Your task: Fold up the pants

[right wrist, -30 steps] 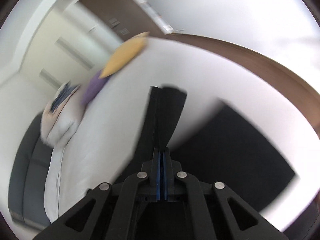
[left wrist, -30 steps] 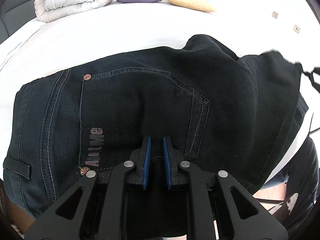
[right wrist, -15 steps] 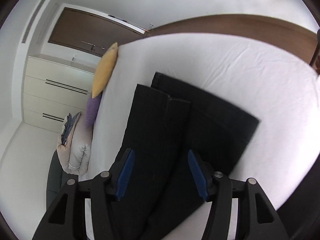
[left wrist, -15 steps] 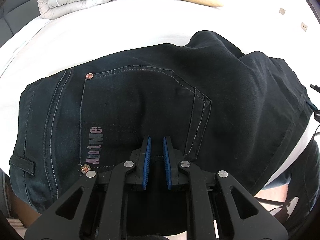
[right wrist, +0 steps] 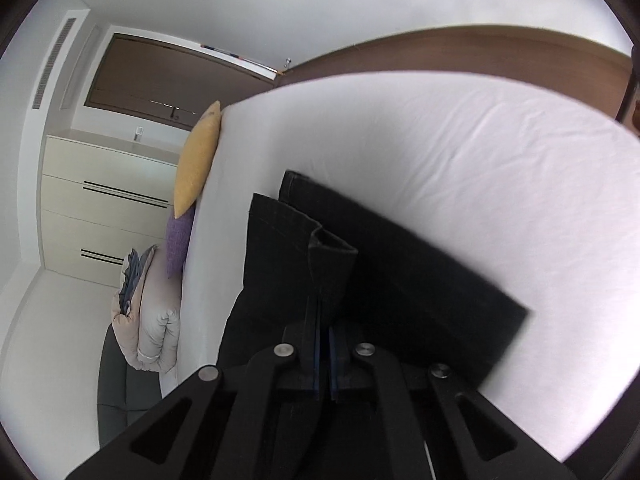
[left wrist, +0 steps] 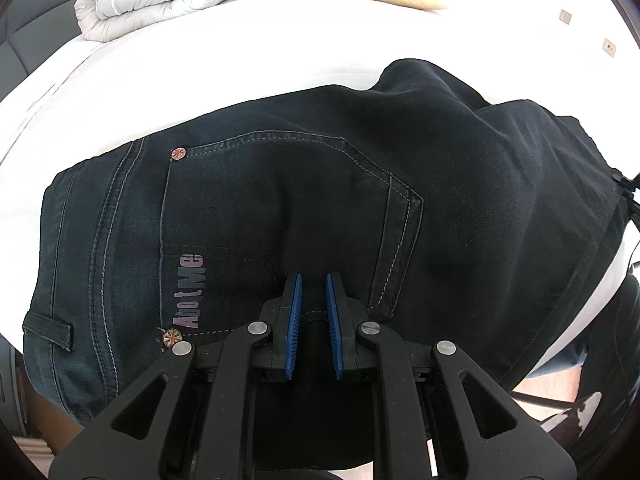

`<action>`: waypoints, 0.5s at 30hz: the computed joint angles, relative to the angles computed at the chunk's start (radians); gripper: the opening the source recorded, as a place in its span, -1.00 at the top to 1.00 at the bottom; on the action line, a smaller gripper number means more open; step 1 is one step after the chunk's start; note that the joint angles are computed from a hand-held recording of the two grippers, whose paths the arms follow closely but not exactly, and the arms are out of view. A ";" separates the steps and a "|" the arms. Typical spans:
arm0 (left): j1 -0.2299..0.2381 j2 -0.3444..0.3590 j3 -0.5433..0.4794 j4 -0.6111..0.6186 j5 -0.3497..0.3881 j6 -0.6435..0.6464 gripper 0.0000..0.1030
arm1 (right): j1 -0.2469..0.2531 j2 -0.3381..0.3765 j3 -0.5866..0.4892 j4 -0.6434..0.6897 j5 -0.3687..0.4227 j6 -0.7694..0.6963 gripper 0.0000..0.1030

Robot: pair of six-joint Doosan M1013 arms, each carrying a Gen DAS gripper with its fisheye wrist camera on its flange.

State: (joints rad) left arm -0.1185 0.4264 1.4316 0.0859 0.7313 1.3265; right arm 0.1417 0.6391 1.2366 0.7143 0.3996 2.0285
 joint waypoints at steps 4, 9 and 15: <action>0.008 -0.006 0.007 -0.012 -0.002 0.016 0.76 | -0.001 -0.040 0.066 -0.066 -0.048 0.065 0.92; 0.005 -0.001 0.002 -0.012 0.003 0.029 0.76 | -0.003 -0.057 0.101 -0.046 -0.058 0.057 0.94; 0.006 -0.008 0.004 -0.013 0.011 0.051 0.76 | -0.002 -0.067 0.111 -0.082 -0.056 0.099 0.94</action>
